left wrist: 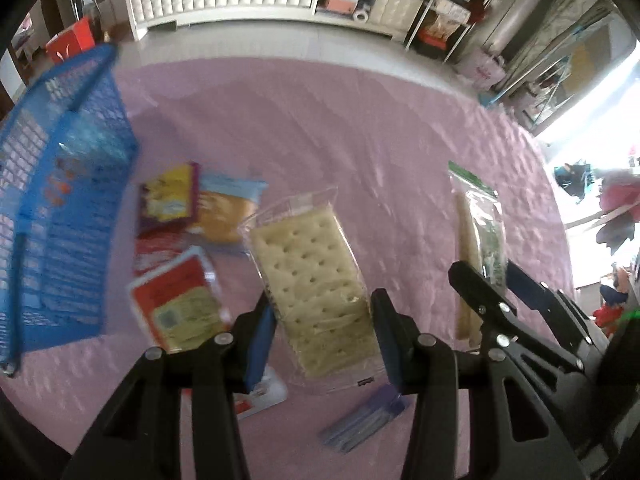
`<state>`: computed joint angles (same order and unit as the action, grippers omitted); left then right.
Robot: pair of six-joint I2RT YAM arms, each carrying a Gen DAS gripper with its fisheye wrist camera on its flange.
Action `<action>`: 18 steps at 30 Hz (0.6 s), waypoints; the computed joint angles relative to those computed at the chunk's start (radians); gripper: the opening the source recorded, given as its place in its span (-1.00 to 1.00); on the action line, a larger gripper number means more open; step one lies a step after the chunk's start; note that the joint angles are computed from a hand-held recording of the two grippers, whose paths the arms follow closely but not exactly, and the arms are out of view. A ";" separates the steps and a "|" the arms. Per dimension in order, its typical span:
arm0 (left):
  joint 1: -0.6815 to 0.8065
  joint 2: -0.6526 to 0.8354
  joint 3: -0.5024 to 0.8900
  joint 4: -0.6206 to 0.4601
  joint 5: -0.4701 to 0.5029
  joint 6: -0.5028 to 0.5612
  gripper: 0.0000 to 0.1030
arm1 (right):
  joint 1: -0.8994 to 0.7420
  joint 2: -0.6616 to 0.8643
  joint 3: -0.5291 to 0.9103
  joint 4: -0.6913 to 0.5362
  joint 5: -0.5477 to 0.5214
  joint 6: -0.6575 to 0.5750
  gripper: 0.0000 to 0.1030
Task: Organize snacks
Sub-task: 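Grasp the plain cracker pack with the left tool while the right tool lifts the green pack, then carry both cracker packs over the blue basket and open the left tool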
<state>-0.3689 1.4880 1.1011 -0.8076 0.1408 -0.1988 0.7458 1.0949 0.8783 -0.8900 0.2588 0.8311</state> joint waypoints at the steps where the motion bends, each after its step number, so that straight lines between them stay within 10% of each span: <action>1: 0.028 -0.027 0.002 -0.019 0.012 0.032 -0.14 | 0.019 0.001 0.023 -0.008 -0.002 0.018 0.16; 18: 0.725 -0.158 0.172 -0.333 0.329 0.703 -0.14 | 0.324 0.405 0.626 -0.177 0.174 0.109 0.16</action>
<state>0.3562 1.3302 1.2733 -1.1409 0.4697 0.5039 1.0701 1.5004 1.5044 -1.0667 0.4329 0.9396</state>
